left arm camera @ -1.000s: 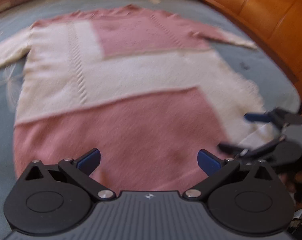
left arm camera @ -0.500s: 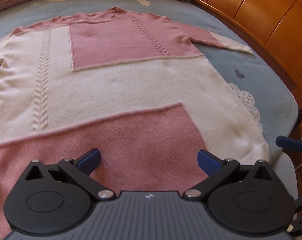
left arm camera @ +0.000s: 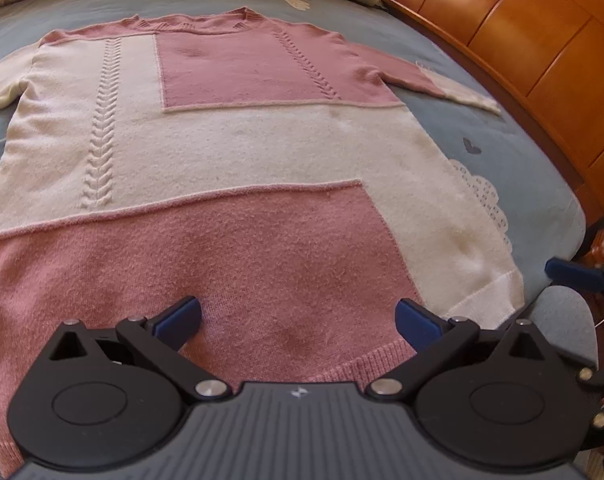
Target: Fold clothes
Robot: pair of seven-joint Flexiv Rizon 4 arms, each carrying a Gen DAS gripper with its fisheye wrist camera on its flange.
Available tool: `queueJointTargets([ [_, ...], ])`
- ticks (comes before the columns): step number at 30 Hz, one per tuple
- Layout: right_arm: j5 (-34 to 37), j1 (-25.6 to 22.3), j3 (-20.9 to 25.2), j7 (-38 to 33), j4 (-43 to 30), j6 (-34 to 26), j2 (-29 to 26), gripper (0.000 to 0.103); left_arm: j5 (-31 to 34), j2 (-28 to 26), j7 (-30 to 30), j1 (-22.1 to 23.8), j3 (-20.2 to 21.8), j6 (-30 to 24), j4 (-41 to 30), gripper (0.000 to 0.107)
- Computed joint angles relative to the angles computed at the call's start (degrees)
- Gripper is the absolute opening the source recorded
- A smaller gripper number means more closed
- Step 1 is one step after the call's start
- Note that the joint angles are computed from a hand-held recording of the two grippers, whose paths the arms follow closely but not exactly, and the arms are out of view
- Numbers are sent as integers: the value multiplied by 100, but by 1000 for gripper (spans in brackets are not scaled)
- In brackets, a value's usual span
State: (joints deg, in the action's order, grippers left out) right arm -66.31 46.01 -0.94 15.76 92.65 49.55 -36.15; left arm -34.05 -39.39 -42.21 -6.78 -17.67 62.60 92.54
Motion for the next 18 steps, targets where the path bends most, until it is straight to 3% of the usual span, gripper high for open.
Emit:
queueJointTargets([
  [6, -375, -81, -115, 663, 203, 319, 47, 103, -115, -43, 12, 44, -126, 223, 48, 102],
  [11, -1462, -213, -283, 1899, 371, 748, 96, 103, -227, -51, 121, 106, -248, 375, 122, 102],
  [15, -2068, -382, -212, 2438, 321, 850, 25, 103, -339, -61, 105, 141, -316, 443, 148, 102],
  [18, -2458, -491, -141, 2732, 287, 931, -45, 103, -214, -87, -131, 26, -145, 288, 7, 102],
])
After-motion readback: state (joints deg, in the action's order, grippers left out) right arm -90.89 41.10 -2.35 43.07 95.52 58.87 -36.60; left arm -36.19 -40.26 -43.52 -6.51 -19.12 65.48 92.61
